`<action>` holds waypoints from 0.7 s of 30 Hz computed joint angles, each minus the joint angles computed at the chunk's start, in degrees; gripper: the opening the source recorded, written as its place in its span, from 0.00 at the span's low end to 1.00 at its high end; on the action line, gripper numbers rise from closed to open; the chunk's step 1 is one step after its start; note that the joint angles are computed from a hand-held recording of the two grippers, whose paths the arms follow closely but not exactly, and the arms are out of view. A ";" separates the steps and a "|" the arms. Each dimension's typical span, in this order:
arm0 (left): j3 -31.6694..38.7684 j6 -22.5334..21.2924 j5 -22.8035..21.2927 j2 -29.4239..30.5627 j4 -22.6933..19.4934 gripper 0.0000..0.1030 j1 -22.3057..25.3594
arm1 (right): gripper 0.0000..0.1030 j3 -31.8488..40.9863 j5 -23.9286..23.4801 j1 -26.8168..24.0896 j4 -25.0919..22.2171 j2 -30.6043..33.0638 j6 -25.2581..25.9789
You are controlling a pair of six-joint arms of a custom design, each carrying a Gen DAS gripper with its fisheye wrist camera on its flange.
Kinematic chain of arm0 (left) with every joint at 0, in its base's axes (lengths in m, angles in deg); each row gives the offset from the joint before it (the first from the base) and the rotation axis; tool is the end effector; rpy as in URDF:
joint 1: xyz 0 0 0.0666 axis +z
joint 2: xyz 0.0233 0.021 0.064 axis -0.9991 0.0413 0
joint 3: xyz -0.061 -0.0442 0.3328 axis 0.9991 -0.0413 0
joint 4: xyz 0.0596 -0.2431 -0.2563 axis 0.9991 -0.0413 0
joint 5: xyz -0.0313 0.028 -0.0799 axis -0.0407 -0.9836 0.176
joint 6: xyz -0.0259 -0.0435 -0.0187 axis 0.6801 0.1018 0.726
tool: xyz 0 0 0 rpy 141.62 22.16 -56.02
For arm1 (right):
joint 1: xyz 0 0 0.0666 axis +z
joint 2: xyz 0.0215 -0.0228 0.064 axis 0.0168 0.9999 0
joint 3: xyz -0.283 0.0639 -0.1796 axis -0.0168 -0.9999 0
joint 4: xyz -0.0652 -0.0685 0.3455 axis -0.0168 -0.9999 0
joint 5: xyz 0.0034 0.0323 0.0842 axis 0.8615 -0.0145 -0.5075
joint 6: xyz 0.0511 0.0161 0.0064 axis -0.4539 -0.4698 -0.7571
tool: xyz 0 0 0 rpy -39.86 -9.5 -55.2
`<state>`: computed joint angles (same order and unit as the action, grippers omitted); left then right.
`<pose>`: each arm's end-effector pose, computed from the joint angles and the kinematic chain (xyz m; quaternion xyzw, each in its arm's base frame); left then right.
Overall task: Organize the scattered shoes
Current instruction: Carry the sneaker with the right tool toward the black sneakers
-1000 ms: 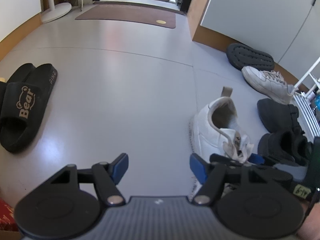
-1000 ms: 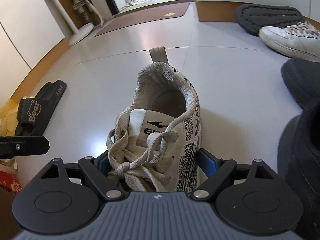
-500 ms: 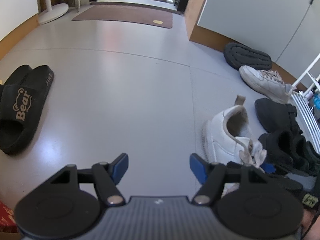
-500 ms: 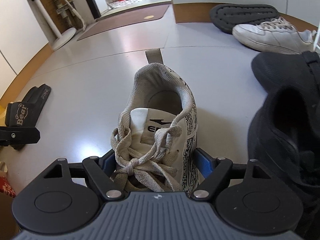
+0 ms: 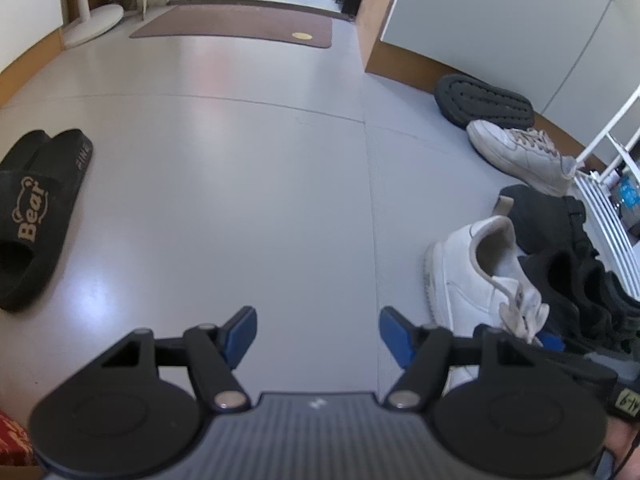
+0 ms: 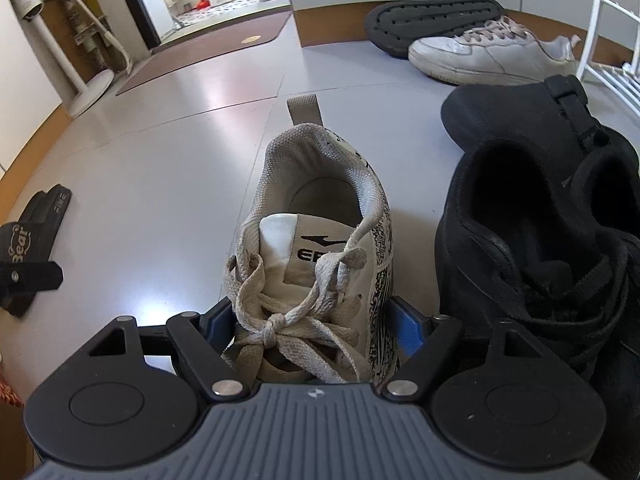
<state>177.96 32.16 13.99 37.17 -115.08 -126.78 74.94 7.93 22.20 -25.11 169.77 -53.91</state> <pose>0.4464 -0.3421 0.3692 -0.3684 0.8875 0.0096 0.2767 0.6219 0.2545 0.2990 -0.3134 0.8994 0.1930 0.2358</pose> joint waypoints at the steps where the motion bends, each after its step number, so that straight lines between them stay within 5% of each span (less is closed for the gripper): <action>1: 0.16 -0.23 0.01 0.12 -0.05 0.68 0.06 | 0.77 0.22 0.21 0.01 -0.25 0.07 -0.38; 6: -0.30 -0.64 0.42 -0.06 0.58 0.68 0.32 | 0.83 2.49 1.08 0.45 -2.12 1.32 1.74; 13: -0.84 -0.36 0.90 -0.30 0.71 0.68 0.19 | 0.95 18.06 1.64 1.23 -11.36 11.38 4.74; 21: -0.86 -0.35 1.32 -0.36 0.44 0.68 0.25 | 0.90 1.99 6.92 2.51 -1.20 2.46 2.37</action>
